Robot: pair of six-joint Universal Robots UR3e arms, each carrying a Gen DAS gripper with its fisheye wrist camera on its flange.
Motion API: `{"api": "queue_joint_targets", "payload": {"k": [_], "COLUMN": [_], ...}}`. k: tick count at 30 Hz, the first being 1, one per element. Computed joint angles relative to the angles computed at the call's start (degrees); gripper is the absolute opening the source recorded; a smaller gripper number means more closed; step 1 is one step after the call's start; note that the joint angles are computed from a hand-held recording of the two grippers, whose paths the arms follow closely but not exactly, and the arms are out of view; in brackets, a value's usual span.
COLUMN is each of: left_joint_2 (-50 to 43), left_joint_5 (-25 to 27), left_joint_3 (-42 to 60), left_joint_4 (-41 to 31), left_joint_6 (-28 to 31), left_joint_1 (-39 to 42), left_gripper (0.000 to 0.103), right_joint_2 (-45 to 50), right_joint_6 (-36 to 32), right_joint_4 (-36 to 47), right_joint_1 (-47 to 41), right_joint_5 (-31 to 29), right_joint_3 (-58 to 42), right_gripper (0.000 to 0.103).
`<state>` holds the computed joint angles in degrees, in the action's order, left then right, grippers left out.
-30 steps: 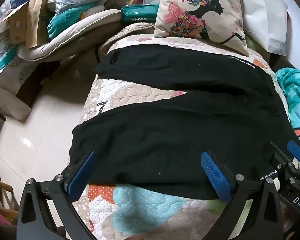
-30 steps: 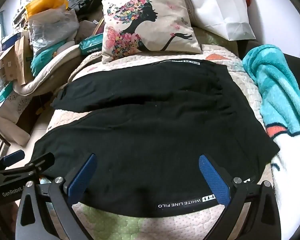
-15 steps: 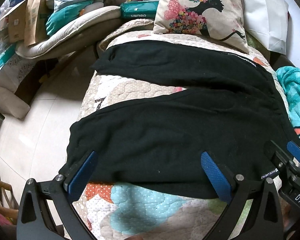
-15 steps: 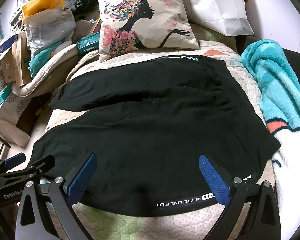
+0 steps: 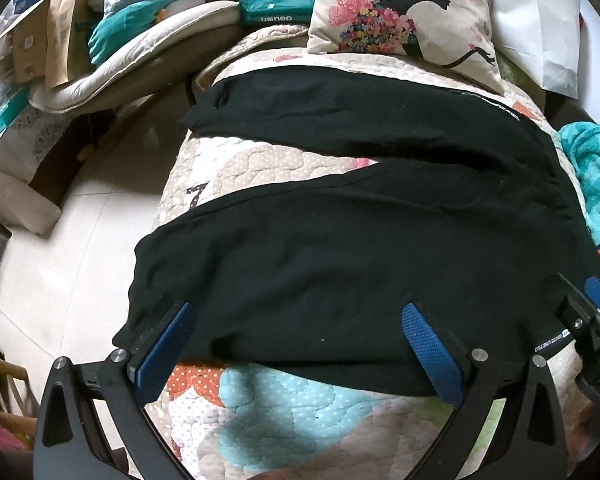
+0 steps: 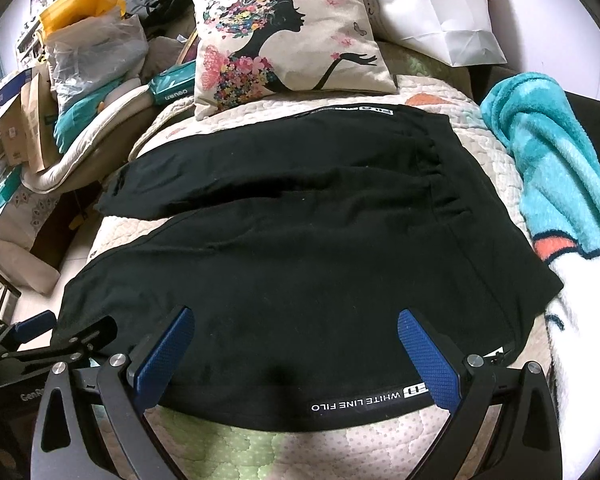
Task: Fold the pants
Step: 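Move both grippers toward the waistband of the black pants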
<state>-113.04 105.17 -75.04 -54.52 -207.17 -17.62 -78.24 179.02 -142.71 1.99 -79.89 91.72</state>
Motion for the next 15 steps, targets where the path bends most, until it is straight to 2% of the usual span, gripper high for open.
{"api": "queue_joint_targets", "payload": {"k": [15], "left_joint_2": [-1.4], "left_joint_5": [-1.67], "left_joint_3": [-0.14], "left_joint_4": [-0.93], "left_joint_6": [-0.64], "left_joint_1": [1.03], "left_gripper": [0.103], "right_joint_2": [0.0], "right_joint_6": [-0.24], "right_joint_4": [0.41], "right_joint_1": [-0.29], "right_joint_5": [0.11], "right_joint_3": [-0.1], "right_gripper": [0.103]}}
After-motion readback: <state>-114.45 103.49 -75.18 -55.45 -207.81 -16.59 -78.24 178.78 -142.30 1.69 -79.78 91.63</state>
